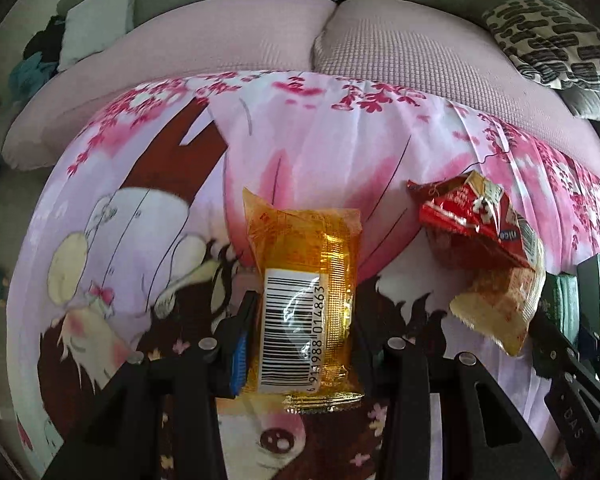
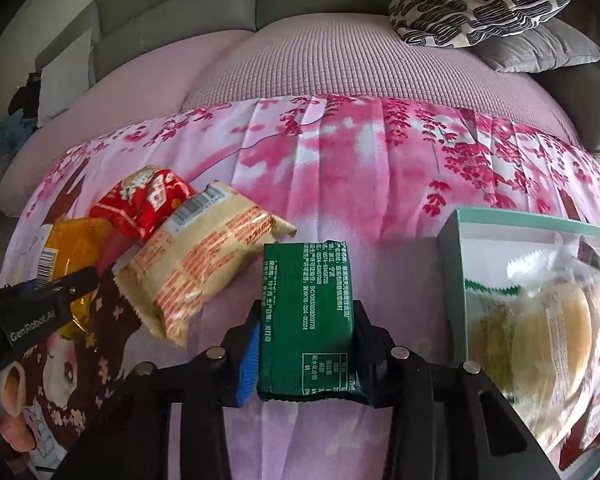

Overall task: Organize snacks
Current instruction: 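Lift and carry the yellow pack with left tool while right tool carries the green pack to the tray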

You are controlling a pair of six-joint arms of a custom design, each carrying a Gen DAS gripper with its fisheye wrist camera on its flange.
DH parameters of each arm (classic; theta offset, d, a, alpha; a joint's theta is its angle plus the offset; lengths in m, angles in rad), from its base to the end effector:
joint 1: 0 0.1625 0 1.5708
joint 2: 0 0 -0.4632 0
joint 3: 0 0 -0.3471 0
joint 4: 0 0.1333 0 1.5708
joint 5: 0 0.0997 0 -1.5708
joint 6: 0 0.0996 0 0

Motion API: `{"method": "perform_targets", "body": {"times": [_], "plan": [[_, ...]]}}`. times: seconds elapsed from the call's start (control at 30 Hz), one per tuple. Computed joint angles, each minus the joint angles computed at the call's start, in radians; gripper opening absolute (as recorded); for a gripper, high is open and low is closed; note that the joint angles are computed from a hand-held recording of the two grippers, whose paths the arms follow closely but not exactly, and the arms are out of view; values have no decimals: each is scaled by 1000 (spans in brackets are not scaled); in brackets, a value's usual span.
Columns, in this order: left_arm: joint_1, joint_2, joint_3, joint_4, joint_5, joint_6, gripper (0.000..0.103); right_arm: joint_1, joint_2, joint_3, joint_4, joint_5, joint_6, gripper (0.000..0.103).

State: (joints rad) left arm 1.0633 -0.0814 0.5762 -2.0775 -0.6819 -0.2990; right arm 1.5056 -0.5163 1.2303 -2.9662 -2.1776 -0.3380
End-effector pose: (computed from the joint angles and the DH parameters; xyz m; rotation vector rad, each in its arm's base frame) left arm -0.2376 -0.8606 -0.0262 0.2319 2.2793 -0.4407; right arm 0.0246 -0.7974 0.1631 0.0609 -2.3550 0.6665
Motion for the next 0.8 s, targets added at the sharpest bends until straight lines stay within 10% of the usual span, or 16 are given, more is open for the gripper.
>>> {"method": "perform_targets", "body": {"times": [0.8], "plan": [[-126,-119,347,-288,-27,-39,42,0,-234,357,-275,144,60,42]]}}
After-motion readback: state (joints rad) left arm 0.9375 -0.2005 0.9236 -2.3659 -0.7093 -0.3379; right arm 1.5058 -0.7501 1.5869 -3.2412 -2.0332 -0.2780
